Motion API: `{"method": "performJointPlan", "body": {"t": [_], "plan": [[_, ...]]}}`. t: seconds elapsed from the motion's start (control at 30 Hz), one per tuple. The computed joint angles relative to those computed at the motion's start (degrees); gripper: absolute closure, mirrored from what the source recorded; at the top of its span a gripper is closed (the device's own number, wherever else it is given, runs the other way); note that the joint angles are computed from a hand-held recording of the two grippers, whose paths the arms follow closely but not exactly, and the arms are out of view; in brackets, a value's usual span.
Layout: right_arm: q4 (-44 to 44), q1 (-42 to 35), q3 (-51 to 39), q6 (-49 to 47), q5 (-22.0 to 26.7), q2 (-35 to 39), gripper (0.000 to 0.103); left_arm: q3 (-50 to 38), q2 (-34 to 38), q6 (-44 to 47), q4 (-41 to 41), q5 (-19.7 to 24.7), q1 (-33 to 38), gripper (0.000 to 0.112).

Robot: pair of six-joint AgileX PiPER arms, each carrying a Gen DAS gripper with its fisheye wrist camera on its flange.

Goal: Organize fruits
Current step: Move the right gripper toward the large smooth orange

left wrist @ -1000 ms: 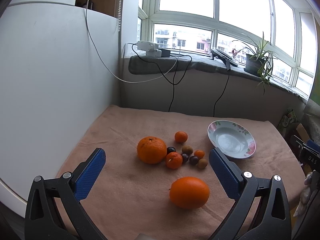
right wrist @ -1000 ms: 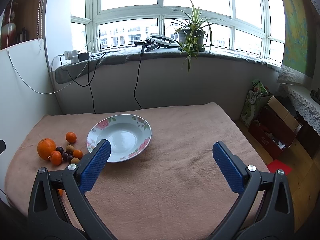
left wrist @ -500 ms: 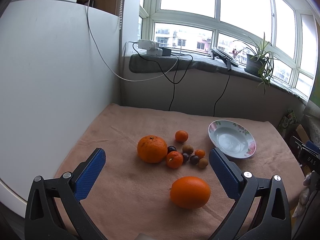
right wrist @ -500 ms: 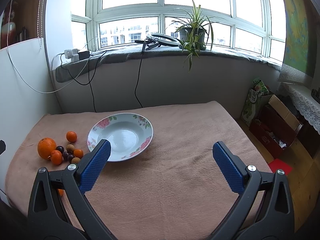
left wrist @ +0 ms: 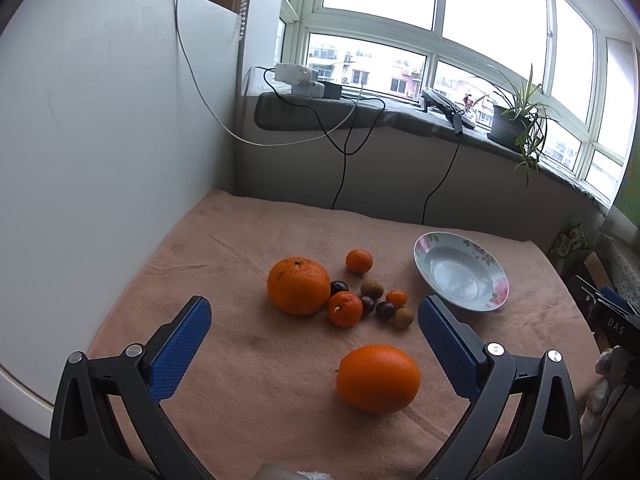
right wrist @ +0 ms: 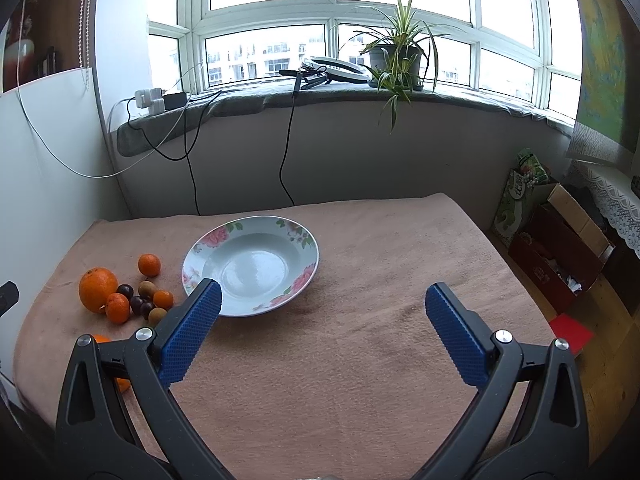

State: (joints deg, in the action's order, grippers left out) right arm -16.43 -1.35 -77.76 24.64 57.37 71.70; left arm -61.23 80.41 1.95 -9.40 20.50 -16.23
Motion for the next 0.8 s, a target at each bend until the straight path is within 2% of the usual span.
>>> {"method": "performJointPlan", "body": {"t": [0.1, 0.33, 0.47, 0.63, 0.8], "plan": [[3.12, -0.71, 1.04, -2.73, -1.7, -0.12, 0.0, 0.24, 0.47, 6.16, -6.38, 1.14, 1.53, 0.01], [23.01, -5.87, 2.71, -16.86, -3.78, 1.44, 0.0, 0.85, 2.04, 17.86, -19.43, 4.64, 5.3, 0.012], [27.7, -5.36, 4.11, -20.86, -5.06, 1.66, 0.0, 1.44, 3.26, 26.06, -28.34, 7.51, 7.56, 0.012], [35.36, -5.46, 5.44, -26.85, -6.67, 1.71, 0.0, 4.14, 3.53, 32.74, -34.06, 6.67, 7.56, 0.012], [42.42, -6.39, 2.44, -31.43, -1.18, 6.78, 0.0, 5.64, 4.58, 37.02, -38.6, 8.01, 7.75, 0.012]]}}
